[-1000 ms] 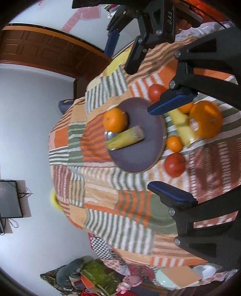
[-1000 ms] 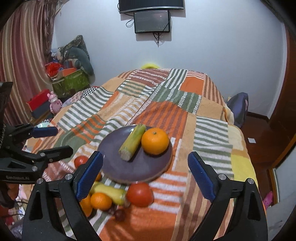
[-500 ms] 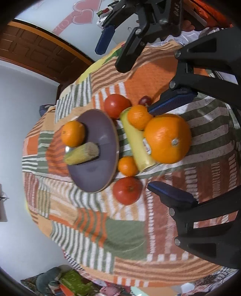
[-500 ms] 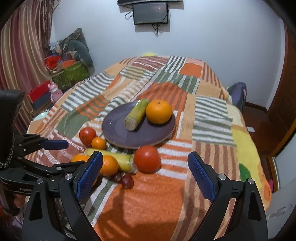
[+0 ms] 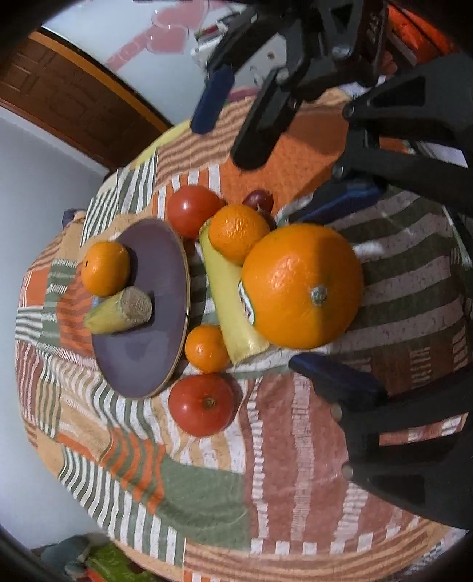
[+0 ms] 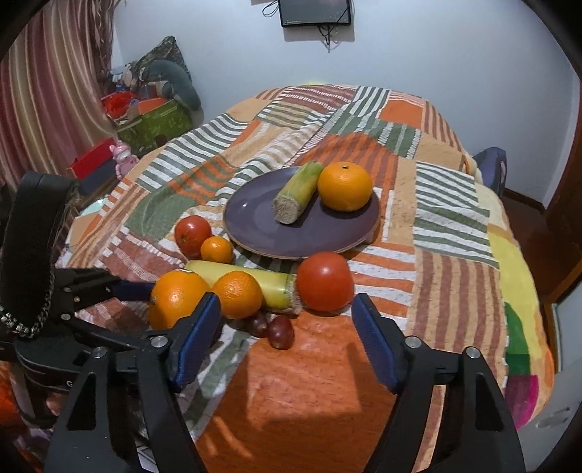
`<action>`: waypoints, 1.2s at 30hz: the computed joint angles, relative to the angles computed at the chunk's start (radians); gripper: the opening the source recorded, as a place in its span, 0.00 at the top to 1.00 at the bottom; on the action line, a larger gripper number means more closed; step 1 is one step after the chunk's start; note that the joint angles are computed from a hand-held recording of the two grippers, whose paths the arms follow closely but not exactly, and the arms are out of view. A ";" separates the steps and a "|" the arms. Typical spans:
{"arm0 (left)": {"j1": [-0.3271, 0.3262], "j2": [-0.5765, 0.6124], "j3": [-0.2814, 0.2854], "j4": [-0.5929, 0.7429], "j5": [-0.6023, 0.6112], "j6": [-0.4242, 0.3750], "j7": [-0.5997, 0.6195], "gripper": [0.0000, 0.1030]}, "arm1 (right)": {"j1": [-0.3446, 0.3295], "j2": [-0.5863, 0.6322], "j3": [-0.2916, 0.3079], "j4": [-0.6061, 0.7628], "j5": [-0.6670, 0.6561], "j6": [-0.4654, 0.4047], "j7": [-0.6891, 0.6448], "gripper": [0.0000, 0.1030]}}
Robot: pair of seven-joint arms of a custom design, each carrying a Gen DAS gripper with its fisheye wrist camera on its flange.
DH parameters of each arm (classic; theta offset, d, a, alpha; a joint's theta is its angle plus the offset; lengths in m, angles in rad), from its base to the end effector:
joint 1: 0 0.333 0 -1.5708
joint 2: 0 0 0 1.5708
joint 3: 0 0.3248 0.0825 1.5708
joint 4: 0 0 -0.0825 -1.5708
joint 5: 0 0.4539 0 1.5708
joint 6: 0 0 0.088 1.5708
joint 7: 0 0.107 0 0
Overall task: Organize fruits
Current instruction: 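Grasp the stickered large orange with the left gripper while the right gripper reaches for a tangerine, then place the stickered orange on the plate with the left gripper while the right gripper places the tangerine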
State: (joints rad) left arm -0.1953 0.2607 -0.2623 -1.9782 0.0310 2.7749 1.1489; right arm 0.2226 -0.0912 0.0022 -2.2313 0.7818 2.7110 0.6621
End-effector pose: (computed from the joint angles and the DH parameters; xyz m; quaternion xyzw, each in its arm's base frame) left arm 0.6318 -0.3034 0.3681 -0.6690 0.6924 -0.2607 0.0707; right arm 0.5960 0.1108 0.4377 -0.8037 0.4730 -0.1279 0.3376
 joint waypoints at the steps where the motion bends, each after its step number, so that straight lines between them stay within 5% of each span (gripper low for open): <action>1: 0.000 -0.003 0.000 -0.002 0.000 0.001 -0.002 0.37 | 0.000 0.002 -0.002 0.004 0.007 -0.012 -0.001 0.32; 11: -0.011 -0.068 0.044 -0.067 0.081 0.017 -0.100 0.37 | 0.003 0.023 0.010 0.025 -0.015 -0.033 0.009 0.33; 19: 0.004 -0.143 0.076 -0.146 0.187 0.035 -0.227 0.37 | 0.007 0.051 0.026 0.048 -0.056 -0.102 0.007 0.43; 36: 0.016 -0.141 0.067 -0.140 0.199 0.045 -0.229 0.37 | 0.005 0.082 0.043 0.070 -0.092 -0.112 -0.006 0.67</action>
State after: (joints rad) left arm -0.1791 0.1193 -0.1950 -2.1178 0.2303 2.8201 0.9196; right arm 0.2276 -0.0092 0.0447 -2.1615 0.6897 2.5991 0.6556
